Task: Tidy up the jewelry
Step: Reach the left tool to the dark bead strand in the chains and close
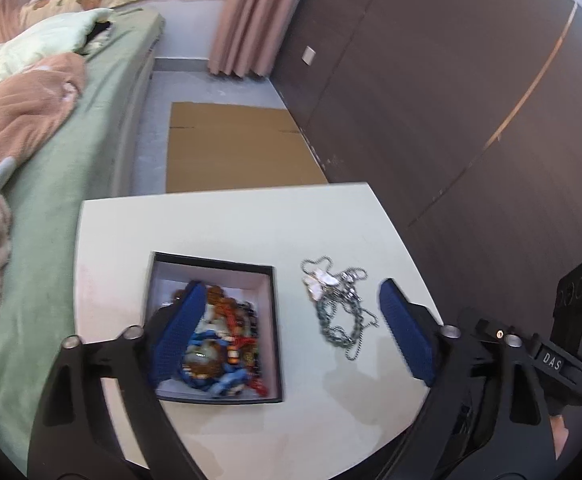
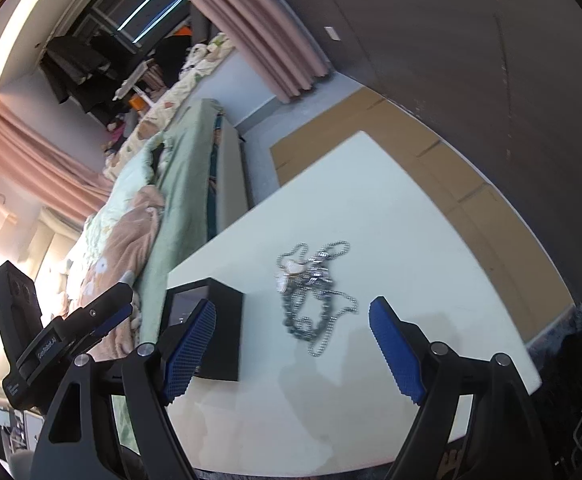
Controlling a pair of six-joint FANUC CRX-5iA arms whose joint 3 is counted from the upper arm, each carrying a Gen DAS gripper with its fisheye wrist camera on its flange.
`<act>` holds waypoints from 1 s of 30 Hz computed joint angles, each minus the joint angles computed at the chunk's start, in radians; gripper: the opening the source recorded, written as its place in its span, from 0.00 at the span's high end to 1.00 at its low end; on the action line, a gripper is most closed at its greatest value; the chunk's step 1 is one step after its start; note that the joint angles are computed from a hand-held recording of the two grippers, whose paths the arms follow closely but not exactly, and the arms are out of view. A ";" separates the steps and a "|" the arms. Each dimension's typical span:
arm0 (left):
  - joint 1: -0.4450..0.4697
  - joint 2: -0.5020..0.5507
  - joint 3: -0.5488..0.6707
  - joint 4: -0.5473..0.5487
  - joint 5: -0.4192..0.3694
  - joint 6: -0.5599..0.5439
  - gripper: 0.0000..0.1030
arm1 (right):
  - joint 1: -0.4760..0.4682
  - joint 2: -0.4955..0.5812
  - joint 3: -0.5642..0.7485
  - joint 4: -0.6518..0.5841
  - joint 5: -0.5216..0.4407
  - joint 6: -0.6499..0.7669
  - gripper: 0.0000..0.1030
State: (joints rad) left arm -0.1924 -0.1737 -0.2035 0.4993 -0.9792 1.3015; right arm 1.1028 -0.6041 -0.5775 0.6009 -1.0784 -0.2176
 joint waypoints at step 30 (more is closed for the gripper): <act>-0.262 0.244 0.202 -0.353 -0.119 0.318 0.83 | 0.055 -0.231 -0.107 0.029 -0.103 -0.074 0.24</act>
State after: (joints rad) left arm -0.4543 0.0707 -0.0020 0.1467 -1.0977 1.6193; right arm 1.1581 -0.8351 -0.6847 0.6301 -1.1812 -0.2913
